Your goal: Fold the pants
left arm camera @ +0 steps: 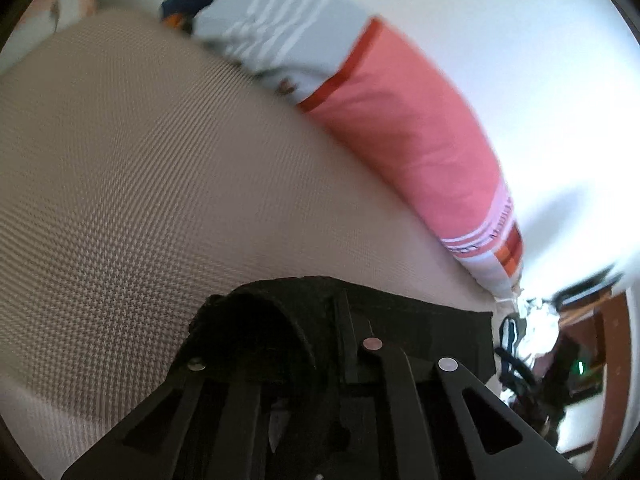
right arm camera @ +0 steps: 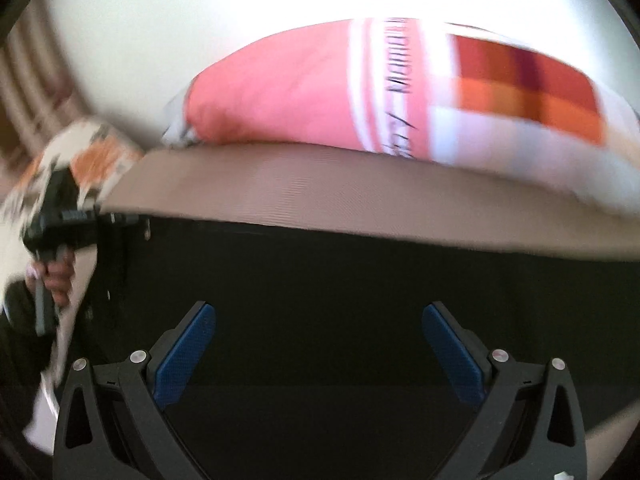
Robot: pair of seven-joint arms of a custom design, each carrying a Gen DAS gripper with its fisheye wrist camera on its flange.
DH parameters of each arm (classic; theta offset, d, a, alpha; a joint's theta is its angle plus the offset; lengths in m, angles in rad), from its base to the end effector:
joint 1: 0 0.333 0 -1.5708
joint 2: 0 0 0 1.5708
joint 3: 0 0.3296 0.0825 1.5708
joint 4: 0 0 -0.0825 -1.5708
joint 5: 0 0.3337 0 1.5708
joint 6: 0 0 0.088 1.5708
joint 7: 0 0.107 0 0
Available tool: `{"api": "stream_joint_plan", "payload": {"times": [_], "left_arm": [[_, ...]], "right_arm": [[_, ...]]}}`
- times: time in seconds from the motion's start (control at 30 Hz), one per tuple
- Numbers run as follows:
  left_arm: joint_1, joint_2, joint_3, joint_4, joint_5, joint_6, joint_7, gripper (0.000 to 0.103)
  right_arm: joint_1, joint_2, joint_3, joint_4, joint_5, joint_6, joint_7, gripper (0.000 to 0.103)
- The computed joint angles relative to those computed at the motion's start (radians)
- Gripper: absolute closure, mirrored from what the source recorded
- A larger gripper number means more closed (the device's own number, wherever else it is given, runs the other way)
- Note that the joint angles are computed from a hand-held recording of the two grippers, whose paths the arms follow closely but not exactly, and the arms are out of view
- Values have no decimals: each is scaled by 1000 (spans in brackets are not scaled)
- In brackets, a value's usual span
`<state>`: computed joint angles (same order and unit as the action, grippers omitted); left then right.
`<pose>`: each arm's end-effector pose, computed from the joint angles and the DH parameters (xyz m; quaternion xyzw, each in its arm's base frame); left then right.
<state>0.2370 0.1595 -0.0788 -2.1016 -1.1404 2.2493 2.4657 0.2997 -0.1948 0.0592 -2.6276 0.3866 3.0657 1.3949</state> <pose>0.5378 0.0614 0.4016 0.6521 -0.6287 0.4078 0.1149 0.4099 0.1224 0.4349 -0.7233 0.6151 -0.1437 0.2789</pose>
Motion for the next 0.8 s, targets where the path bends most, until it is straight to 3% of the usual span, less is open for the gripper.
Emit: {"api": "stream_joint_plan", "payload": {"times": [0.07,0.13,0.33,0.47,0.57,0.73,0.8], "left_arm": [[7,-58,1,-35,-50,-27,76,94],[6,-111,18,-66,-91,-64,144,94],[-11,-252,94,-156,-138,-156,308,94],[-20,-294,128,-185,-149,-184,349,94],[-33,-316,128,-207,-148,-153,338,94],[-50,-334,132,-210,-115,-122,309,94],[-59,-338,133,-212,-105,-111,299,94]], "right_arm": [[88,51,-104,92,87,-90,-217,0],[101,100,-139,182,163,-187,-405,0],[12,235,-116,420,156,-487,-656,11],[-56,331,-84,564,88,-663,-709,23],[-109,380,-65,635,39,-775,-726,33],[-160,387,-61,639,-14,-846,-741,60],[-170,373,-63,616,-31,-831,-744,70]]}}
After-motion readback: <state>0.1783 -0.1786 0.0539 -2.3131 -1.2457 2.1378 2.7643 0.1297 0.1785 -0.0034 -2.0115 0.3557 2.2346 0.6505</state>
